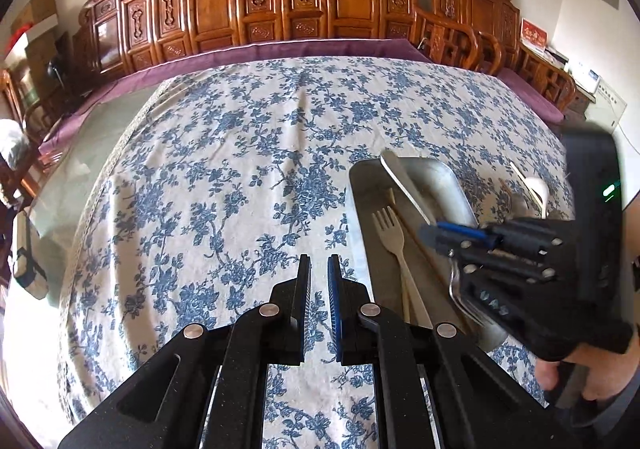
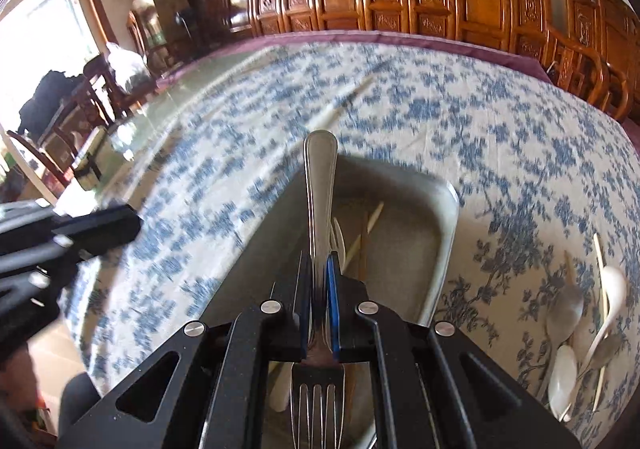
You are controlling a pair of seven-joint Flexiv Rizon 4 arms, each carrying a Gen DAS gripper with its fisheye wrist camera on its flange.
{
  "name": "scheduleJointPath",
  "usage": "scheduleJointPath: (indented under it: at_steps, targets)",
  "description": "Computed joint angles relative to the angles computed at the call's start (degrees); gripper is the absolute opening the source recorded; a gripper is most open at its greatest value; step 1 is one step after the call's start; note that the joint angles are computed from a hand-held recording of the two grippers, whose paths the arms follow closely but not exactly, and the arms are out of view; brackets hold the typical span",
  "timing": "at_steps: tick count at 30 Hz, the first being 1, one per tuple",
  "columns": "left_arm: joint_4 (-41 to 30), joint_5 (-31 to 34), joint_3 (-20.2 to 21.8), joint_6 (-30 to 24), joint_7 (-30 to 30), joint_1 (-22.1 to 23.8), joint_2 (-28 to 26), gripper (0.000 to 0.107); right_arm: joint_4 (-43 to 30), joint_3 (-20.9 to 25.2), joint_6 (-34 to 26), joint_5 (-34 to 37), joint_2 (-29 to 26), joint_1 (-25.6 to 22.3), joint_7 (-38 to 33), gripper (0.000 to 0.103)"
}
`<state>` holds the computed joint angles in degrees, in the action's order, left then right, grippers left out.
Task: Organize utensils
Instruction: 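Carry both forks over the grey tray and lower them inside, then open the right gripper to drop the metal fork into the tray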
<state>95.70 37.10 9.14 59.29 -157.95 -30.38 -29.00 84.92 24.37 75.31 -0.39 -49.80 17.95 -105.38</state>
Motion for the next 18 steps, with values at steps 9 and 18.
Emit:
scheduleJointPath:
  at_steps: [9, 18]
  targets:
    - [-0.6, 0.2, -0.3, -0.6, 0.5, -0.4, 0.0, 0.008, 1.1, -1.7, 0.0, -1.4, -0.6, 0.4, 0.9, 0.012]
    - [-2.9, -0.2, -1.1, -1.7, 1.3, -1.2, -1.1, 0.008, 5.0, 6.7, 4.0, 0.1, 1.5, -8.0, -8.5, 0.012]
